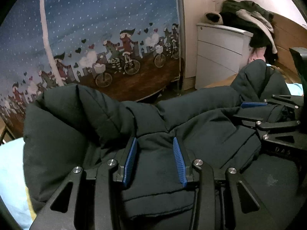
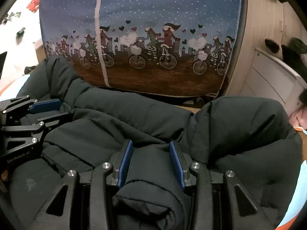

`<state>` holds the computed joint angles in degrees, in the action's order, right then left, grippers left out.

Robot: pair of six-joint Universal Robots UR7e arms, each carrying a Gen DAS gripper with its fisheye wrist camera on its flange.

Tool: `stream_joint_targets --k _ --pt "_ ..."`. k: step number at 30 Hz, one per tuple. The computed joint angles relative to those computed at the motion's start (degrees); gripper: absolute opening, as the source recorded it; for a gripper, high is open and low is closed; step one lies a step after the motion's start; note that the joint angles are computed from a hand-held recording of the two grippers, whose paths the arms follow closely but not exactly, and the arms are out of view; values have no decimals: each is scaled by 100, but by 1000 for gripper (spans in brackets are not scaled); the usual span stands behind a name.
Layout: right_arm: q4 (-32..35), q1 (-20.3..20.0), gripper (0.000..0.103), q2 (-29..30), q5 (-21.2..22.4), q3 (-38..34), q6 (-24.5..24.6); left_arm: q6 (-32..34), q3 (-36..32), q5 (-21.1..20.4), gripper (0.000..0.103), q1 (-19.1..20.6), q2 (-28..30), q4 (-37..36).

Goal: Fold large clothes
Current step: 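Fold the lifted collar section down over the jacket body with both tools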

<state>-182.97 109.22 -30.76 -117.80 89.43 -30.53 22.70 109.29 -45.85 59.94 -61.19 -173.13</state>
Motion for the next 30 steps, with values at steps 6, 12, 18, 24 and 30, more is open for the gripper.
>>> stream_joint_targets --k 6,12,18,24,30 --pt "-27 -9 41 -761 548 786 329 -847 100 -854 37 20 -825 1146" --pt "382 47 45 -749 173 723 381 -458 85 -793 38 47 -801 1429" --pt "336 4 48 -283 -206 318 245 -69 134 -341 40 36 -362 767" --pt "-160 -50 50 -974 439 1022 652 -595 284 -619 41 10 -793 985" --pt "-527 72 50 -1013 -42 961 734 -805 285 -407 43 -100 -842 1200"
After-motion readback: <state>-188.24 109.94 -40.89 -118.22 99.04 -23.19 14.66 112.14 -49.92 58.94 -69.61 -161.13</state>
